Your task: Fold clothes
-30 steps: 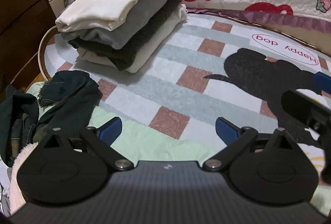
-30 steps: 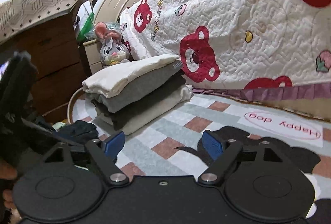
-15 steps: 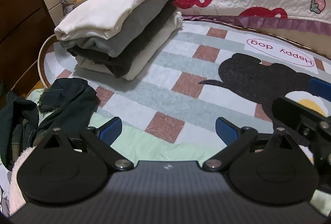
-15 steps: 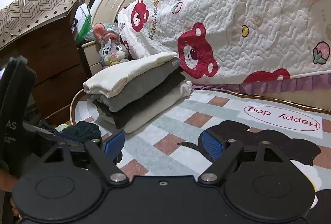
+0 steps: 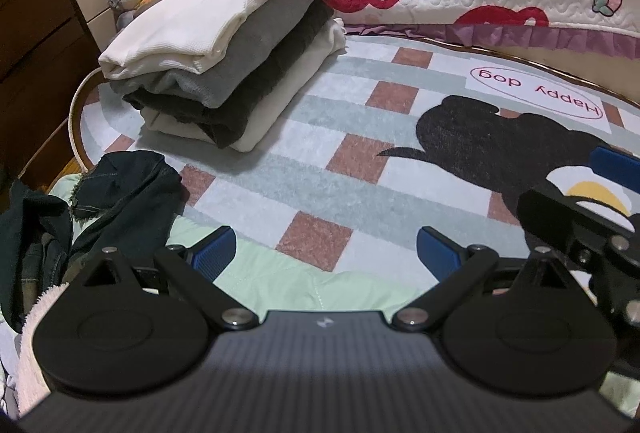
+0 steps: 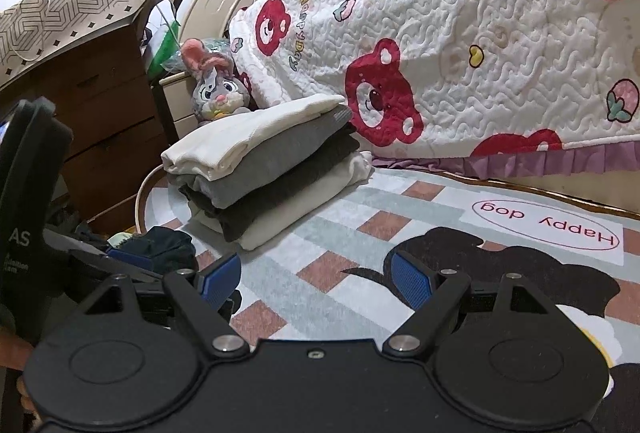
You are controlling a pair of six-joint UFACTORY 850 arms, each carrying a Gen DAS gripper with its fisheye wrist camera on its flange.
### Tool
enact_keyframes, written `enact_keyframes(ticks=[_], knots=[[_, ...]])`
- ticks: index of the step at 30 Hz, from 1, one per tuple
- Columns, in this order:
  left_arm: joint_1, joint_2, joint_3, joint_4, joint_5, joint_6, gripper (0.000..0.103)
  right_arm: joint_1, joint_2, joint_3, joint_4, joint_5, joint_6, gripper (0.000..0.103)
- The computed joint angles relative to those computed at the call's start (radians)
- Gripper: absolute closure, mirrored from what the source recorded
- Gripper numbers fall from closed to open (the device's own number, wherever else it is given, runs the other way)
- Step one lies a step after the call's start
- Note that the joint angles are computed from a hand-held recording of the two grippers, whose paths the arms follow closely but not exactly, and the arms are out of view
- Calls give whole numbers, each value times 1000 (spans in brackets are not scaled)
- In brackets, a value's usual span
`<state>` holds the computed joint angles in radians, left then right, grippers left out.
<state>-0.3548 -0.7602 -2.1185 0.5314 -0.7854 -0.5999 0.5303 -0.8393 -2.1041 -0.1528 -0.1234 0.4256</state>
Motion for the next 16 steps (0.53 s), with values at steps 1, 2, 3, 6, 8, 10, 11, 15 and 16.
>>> enact_keyframes(ticks=[1, 2, 3, 6, 8, 10, 11, 15, 16], knots=[[0, 0, 1, 0, 0, 0, 4, 0, 2, 3, -13, 0, 15, 17], [1, 1, 1, -1, 0, 0, 4, 0, 3, 5, -28, 0, 32, 17], [1, 0, 0, -3, -2, 1, 4, 0, 4, 6, -32, -1, 36, 17], [3, -1, -3, -10, -7, 7, 4, 0, 2, 3, -20, -4, 24, 17], [4, -2, -4, -20, -11, 22, 4, 1, 0, 1, 11, -6, -7, 17], [4, -1, -4, -23, -13, 26, 4, 2, -4, -3, 17, -11, -16, 17], [4, -3, -7, -28, -17, 30, 4, 3, -7, -8, 13, -18, -13, 17], [9, 4, -1, -49, -22, 51, 4, 10, -14, -27, -42, -32, 37, 17], [10, 4, -3, -53, -24, 57, 4, 12, -15, -31, -39, -35, 32, 17]])
